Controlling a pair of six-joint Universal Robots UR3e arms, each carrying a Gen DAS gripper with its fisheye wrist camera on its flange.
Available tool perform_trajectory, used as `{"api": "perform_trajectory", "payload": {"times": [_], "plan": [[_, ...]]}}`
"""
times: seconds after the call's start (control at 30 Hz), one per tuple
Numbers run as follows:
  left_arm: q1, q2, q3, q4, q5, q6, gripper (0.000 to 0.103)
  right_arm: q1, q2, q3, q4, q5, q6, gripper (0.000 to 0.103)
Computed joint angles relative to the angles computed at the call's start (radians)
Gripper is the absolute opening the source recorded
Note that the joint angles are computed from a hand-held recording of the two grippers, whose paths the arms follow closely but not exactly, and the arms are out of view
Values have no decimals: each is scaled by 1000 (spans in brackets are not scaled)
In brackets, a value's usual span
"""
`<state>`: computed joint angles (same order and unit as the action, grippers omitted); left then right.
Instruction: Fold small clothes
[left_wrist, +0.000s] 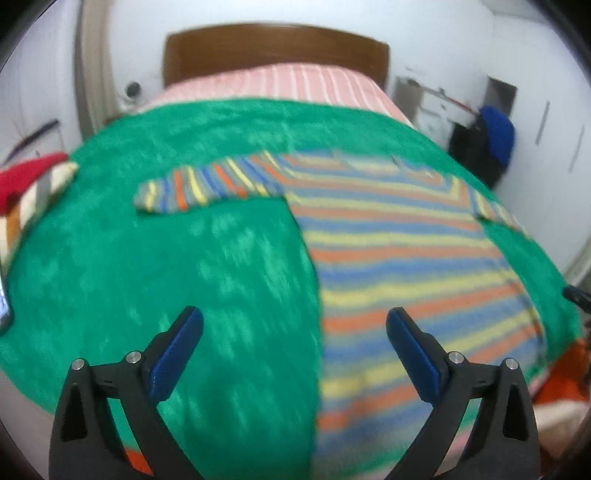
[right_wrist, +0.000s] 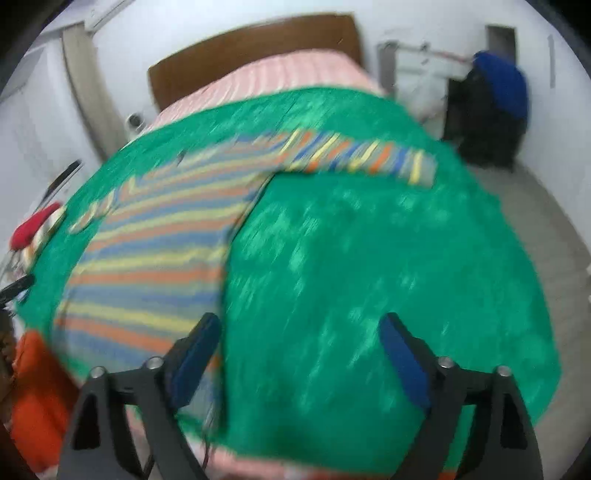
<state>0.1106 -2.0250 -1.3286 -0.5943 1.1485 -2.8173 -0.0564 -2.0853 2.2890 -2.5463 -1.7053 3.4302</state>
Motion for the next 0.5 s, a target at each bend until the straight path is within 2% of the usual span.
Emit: {"api": "perform_trajectory", "payload": {"times": [0.07,0.23,0.37,0.4,0.47,0.5], "plan": [[-20,-109,119,25,50,-75,100,29,111,-24,-96,-89,32,97],[-42,-359,373,29,113,-237,100,61,357,-57,-358,-171,87,97],[-48,-436,372,96,173,-248,100,73,477,-51,-468,-216,64,98],[-54,-433,330,159,186,-227,101,69,500,-45,-471,-211,64,98],[-69,-425,305,181,211,-208,103,41,524,-6,-496,-166,63,101],[-79,-427,308,180,233,-202,103,38,543,21,-562,-163,49,102]]}}
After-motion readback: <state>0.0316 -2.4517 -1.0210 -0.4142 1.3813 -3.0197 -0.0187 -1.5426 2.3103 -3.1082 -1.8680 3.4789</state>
